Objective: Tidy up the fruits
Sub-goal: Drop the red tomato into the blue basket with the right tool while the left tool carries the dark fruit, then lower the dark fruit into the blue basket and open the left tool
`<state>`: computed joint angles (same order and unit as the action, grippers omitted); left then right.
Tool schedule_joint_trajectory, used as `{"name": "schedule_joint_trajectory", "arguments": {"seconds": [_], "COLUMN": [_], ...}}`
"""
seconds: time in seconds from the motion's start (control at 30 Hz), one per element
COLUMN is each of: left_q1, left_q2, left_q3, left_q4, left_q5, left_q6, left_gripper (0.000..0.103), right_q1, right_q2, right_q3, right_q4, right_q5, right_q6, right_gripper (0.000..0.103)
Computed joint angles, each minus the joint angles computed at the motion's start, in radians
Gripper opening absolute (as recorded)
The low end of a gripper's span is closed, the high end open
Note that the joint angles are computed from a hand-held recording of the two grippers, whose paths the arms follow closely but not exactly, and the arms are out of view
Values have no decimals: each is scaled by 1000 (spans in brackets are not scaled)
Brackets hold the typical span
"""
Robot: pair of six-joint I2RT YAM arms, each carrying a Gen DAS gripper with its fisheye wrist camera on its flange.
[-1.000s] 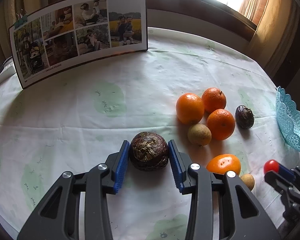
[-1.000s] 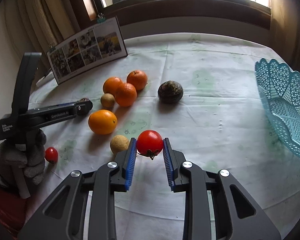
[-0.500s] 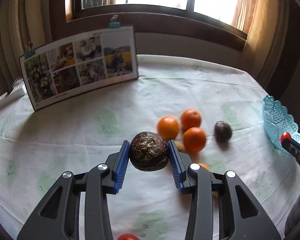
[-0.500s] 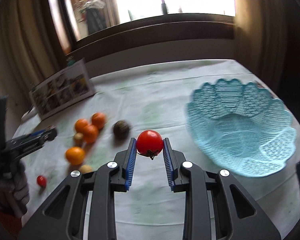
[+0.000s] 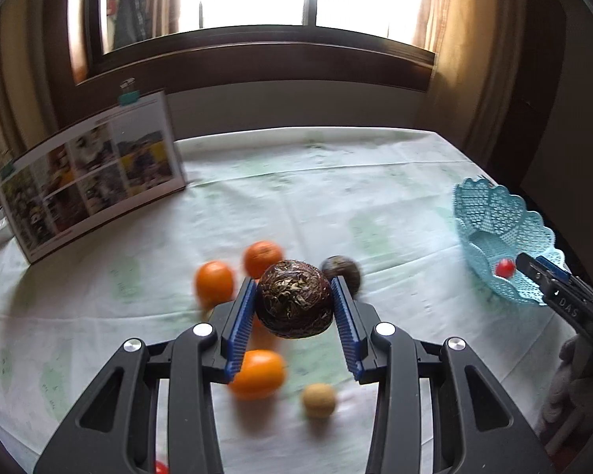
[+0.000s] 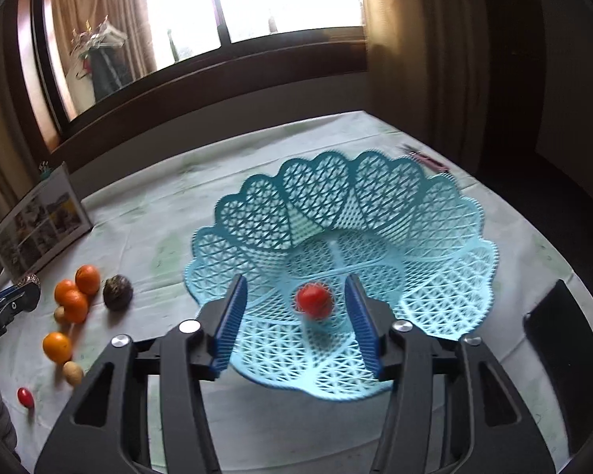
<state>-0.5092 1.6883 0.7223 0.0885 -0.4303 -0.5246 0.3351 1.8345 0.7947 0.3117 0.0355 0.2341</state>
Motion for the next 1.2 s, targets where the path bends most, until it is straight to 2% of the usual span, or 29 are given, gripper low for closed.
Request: {"name": "schedule_joint_trajectory", "arguments": {"seconds": [0.03, 0.1, 0.13, 0.27, 0.47, 0.73, 0.77, 0.8, 0.87, 0.93, 1.0, 1.03, 1.2], "left_q1": [-13, -30, -40, -86, -135, -168, -169, -170, -166, -166, -163, -161, -145], "left_q2": [21, 49, 62, 132, 259, 404, 418, 431, 454, 459, 450, 440, 375], "left_q3": [31, 74, 96, 203, 367, 559, 577, 593, 619, 624, 604, 588, 511], "left_q4": [-11, -24, -30, -53, -63, -88, -90, -93, -89, -80, -58, -44, -32], "left_q5": [-1, -2, -4, -5, 24, 96, 108, 121, 162, 172, 171, 167, 106], "left_q6": [0, 3, 5, 19, 53, 87, 89, 89, 87, 74, 54, 47, 20], "left_gripper": [40, 40, 40, 40, 40, 40, 40, 40, 40, 46, 79, 83, 84], "right_q1": [-7, -23, -29, -55, -54, -93, -94, -95, -112, -130, -142, -145, -141], "right_q2": [-3, -5, -7, -5, -21, -45, -50, -49, -56, -66, -73, -73, -60], "right_q3": [-15, -36, -45, -90, -150, -180, -186, -185, -199, -212, -221, -222, -218], "right_q4": [25, 61, 76, 148, 237, 275, 282, 285, 302, 316, 324, 323, 330], "right_q5": [9, 10, 14, 65, 67, 98, 108, 116, 109, 103, 104, 104, 114], "right_q6": [1, 9, 20, 58, 80, 152, 155, 160, 172, 189, 200, 203, 199], "right_gripper": [55, 65, 67, 68, 68, 70, 71, 79, 82, 82, 82, 82, 82]}}
